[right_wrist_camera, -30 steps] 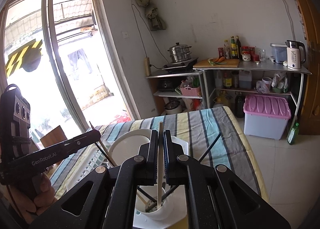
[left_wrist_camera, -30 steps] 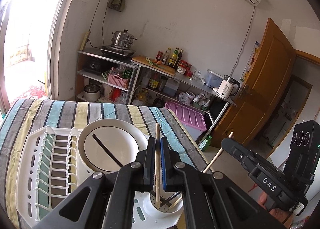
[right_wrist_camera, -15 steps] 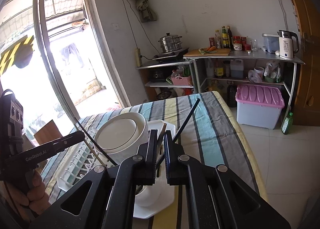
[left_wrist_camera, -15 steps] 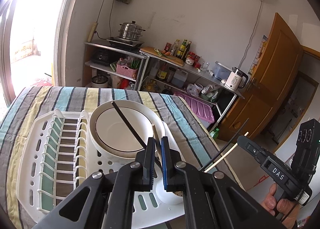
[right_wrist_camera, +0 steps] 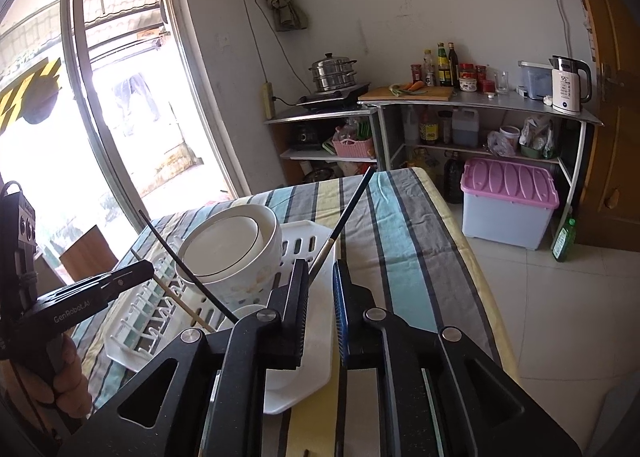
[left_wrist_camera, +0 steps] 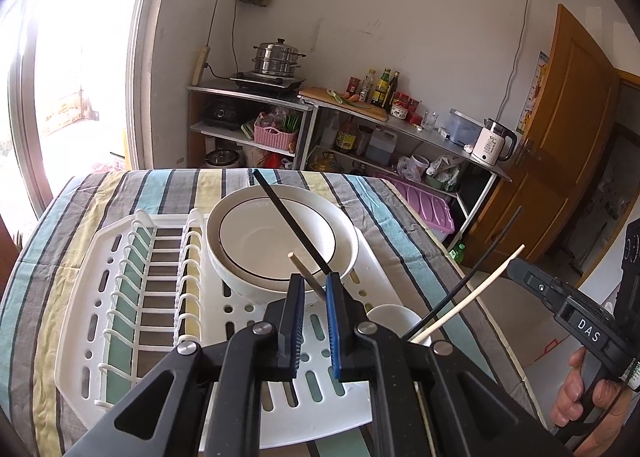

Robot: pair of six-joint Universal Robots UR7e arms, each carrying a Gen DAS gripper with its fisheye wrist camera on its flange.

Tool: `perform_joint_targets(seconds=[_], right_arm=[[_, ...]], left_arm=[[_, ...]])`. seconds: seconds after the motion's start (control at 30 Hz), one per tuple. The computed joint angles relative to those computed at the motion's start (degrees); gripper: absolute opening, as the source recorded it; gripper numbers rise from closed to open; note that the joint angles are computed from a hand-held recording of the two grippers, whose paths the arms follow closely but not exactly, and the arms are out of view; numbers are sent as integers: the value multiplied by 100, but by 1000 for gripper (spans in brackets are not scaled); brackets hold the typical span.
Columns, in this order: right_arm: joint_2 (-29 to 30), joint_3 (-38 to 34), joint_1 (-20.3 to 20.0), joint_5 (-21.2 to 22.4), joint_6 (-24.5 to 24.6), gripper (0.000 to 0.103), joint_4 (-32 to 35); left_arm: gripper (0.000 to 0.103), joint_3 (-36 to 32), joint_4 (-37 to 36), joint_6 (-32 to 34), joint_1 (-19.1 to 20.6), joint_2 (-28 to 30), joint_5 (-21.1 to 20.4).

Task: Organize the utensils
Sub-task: 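Lower the wooden chopsticks into the white cup and open both tools, then withdraw both tools from the cup back toward the remaining chopsticks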

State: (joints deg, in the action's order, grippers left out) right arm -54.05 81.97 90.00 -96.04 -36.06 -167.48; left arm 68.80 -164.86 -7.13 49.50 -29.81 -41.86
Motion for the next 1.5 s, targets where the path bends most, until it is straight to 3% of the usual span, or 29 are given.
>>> perform_joint_targets(seconds=[0.23, 0.53, 0.83, 1.07, 1.5], right_arm=[[-229, 366, -13, 91, -192, 19, -181], [-768, 1217, -82, 367, -437, 26, -387], [-1326, 2136, -157, 609, -701, 27, -618], [-1783, 2911, -214, 765, -949, 29, -890], [-2400, 3852, -425, 867, -1142, 31, -1112]], left_arm=[[11, 376, -309, 260, -246, -69, 535], [12, 1382, -893, 140, -633, -427, 1136], [12, 2473, -945, -565, -1057, -863, 1693], [12, 3324, -582, -1429, -1481, -1205, 2107], [12, 4197, 58, -2563, -1942, -1539, 2208]])
